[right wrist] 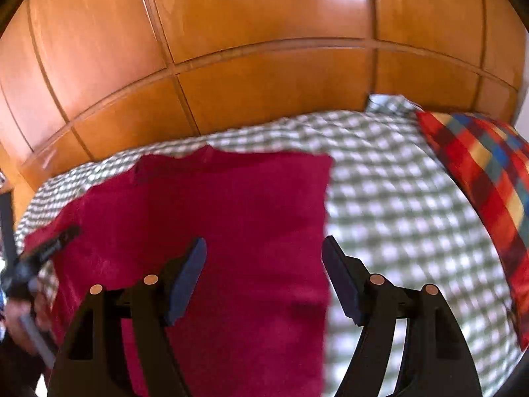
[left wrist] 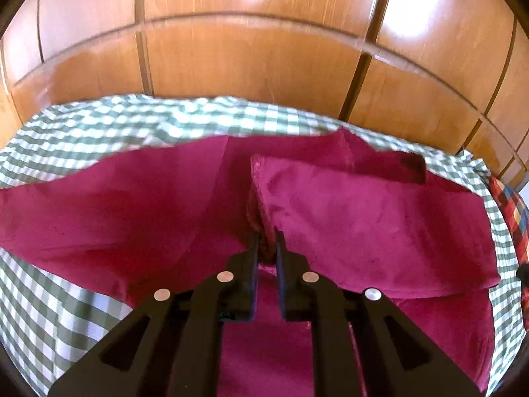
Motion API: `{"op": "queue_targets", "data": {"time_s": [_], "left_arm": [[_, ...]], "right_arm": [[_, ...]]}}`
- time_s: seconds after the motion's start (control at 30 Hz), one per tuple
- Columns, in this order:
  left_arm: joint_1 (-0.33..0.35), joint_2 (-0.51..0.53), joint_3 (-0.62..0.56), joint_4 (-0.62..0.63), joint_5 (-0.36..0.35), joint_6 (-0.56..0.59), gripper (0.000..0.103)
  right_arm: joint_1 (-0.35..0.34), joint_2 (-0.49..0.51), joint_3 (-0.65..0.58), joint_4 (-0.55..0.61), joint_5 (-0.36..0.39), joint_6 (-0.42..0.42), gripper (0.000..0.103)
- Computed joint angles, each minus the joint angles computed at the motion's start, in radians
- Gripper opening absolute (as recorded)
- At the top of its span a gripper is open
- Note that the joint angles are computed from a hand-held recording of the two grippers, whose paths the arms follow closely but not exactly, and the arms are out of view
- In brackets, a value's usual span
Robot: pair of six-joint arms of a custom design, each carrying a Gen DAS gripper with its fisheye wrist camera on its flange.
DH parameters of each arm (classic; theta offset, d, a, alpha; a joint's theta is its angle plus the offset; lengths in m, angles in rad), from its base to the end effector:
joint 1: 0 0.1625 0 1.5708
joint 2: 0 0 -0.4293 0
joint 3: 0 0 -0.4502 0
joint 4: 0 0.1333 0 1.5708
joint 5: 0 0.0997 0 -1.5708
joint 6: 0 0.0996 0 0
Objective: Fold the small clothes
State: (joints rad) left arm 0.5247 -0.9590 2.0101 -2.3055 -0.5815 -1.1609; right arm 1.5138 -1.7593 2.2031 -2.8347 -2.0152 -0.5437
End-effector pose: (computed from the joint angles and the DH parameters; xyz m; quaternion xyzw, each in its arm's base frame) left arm -0.3657 -0.4619 0.0402 0.0248 0.8720 -0.3561 0.3350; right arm 0.0641 -0.4643 0.4025 0.1303 -0.8894 0.3117 0.3081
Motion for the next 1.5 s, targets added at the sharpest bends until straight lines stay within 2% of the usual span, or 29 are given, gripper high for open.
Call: {"op": "queue_targets", "data": {"time_s": [0.1,0.17,0.23,0.3,0.37,0.43,0.5,0.57,0.63,0.7,0.83,1.07,1.23,1.5], "left_arm": [[0.004,0.012,-0.025,0.074,-0.004,-0.042,0.010],[0.025,0.028,-0.041,0.130,-0.028,-0.062,0.015],[0.033,0.043,-0.034,0.124,-0.019,-0.053,0.016],[0.023,0.062,-0.049,0.186,0.017,-0.066,0.017],[0.022,0.075,-0.070,0.243,0.027,-0.090,0.018],[0.024,0.068,-0.066,0.233,0.022,-0.096,0.021],[0.021,0.039,-0.047,0.217,0.003,-0.132,0.031],[0.007,0.006,-0.018,0.193,-0.012,-0.181,0.045],[-0.012,-0.020,0.017,0.162,-0.018,-0.206,0.046],[-0.041,-0.045,0.044,0.200,-0.019,-0.268,0.046],[-0.090,-0.106,0.103,0.244,-0.029,-0.372,0.046],[-0.183,-0.242,0.175,0.530,-0.042,-0.639,0.053],[-0.217,-0.357,0.231,0.717,-0.088,-0.824,0.056],[-0.238,-0.640,0.353,0.934,-0.159,-1.082,0.060]], "right_arm": [[0.004,0.129,-0.047,-0.052,-0.089,0.031,0.071],[-0.005,0.202,-0.055,-0.080,-0.185,0.037,0.072],[-0.021,0.230,-0.027,-0.195,-0.178,-0.030,0.077],[-0.023,0.237,0.006,-0.305,-0.169,-0.084,0.077],[-0.021,0.232,0.005,-0.296,-0.171,-0.078,0.078],[-0.009,0.236,0.003,-0.308,-0.200,-0.087,0.084],[0.012,0.241,0.003,-0.329,-0.242,-0.097,0.087],[0.026,0.210,0.014,-0.291,-0.240,-0.073,0.087],[0.050,0.177,0.047,-0.312,-0.241,-0.092,0.088],[0.078,0.141,0.087,-0.350,-0.241,-0.119,0.091],[0.120,0.045,0.154,-0.305,-0.210,-0.084,0.091],[0.237,-0.037,0.265,-0.339,-0.236,-0.111,0.091],[0.324,-0.090,0.318,-0.278,-0.248,-0.097,0.092],[0.434,-0.108,0.358,-0.208,-0.249,-0.080,0.094]]}}
